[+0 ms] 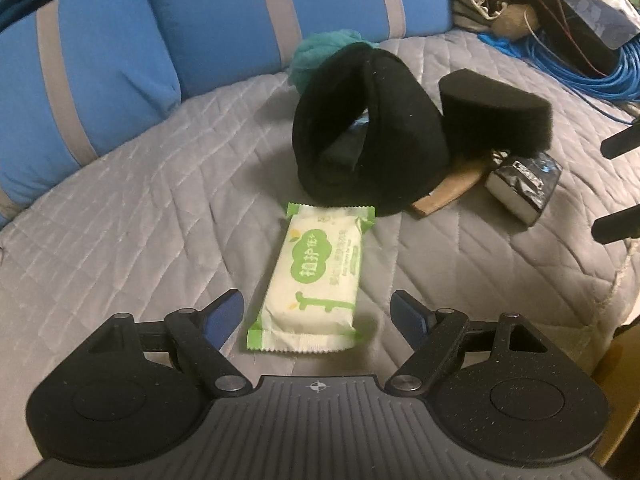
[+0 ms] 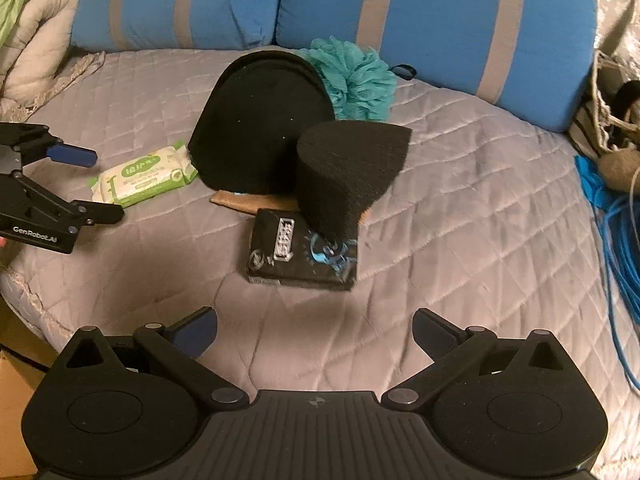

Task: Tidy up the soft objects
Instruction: 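Grasp the green soap bar with the left gripper while the right gripper grasps the black box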

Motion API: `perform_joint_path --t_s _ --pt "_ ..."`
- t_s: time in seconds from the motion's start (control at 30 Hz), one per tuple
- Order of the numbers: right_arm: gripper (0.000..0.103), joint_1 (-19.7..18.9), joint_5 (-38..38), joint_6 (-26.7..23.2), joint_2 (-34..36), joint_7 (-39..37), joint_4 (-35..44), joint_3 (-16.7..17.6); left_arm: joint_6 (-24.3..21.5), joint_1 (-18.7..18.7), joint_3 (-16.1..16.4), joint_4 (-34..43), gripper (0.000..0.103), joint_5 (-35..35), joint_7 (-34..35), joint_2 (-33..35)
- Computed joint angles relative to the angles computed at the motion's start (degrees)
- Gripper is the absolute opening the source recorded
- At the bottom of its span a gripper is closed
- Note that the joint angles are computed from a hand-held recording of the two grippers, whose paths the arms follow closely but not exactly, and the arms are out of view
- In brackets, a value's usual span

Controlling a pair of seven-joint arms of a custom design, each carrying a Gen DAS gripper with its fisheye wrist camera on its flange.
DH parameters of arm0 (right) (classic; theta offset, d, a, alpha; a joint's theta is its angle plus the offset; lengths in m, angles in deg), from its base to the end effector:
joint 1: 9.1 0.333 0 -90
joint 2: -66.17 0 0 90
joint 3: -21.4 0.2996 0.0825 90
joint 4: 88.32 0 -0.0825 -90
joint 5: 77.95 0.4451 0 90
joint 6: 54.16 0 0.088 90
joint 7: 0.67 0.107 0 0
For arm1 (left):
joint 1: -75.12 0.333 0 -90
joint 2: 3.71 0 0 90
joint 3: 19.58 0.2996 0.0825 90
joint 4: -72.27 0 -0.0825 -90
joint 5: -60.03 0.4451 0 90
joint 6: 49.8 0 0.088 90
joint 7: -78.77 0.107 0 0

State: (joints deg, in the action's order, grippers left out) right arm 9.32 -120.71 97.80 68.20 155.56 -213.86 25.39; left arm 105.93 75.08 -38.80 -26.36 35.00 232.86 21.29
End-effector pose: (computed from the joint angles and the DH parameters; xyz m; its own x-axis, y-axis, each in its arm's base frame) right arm 0.5625 0.2520 0.3567 -0.1734 -0.9848 0.0070 -0.8009 0.1369 -0.5830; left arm 0.7177 -0.2073 0.3588 -0.8163 -0.5530 -0.1672 -0.3522 0.7058 -0.6147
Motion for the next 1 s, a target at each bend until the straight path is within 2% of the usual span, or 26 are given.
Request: perform_joint_path --t_s 0.13,0.23,0.43,0.57,0.67,0.73,0.77,0.87,0.9,1.0 --pt "0.103 -0.01 0.16 0.47 2.69 -0.54 2.68 -0.62 -0.58 -0.57 0.29 2.90 0.081 0.92 -1.37 2.31" --pt "0.103 0.60 1.53 -2.43 5.13 -2.26 5.78 -1.09 -1.72 -1.07 0.54 4.91 0.080 2.41 -2.46 3.86" --pt "0.103 1.16 6.25 -2.48 8.63 -6.00 9.47 -2.33 -4.18 -2.28 1.49 8.83 0.080 5.75 -6.51 6.64" --pt "0.103 1.74 8.08 -3.43 10.55 -6.55 11.68 -3.31 -5.07 -2.10 1.05 9.24 0.079 6.39 -6.60 6.93" --pt "0.102 2.05 8.91 -2.89 11.55 -7.69 12.75 -3.73 -5.36 -2.08 0.69 8.99 0.074 7.03 -5.26 6.87" --pt "0.097 2.52 9.31 -4.89 12.49 -8.34 14.16 -3.98 -5.40 -2.35 0.78 9.14 0.073 7.25 -5.44 7.01" --pt "0.090 2.62 10.11 -6.42 13.03 -8.92 15.03 -3.96 -5.60 -2.50 0.94 9.37 0.073 7.27 -6.07 7.13" --pt "0.075 1.83 14.24 -5.82 12.94 -10.93 14.71 -3.61 -6.30 -2.88 1.48 9.99 0.054 7.48 -8.18 7.35" --pt "0.074 1.80 15.03 -5.70 12.73 -11.06 14.48 -3.64 -6.04 -3.17 1.82 10.05 0.049 7.75 -9.22 7.33" --pt "0.073 1.67 16.81 -4.69 11.96 -11.74 13.63 -3.56 -7.25 -3.41 2.24 11.00 0.048 8.11 -11.90 7.49"
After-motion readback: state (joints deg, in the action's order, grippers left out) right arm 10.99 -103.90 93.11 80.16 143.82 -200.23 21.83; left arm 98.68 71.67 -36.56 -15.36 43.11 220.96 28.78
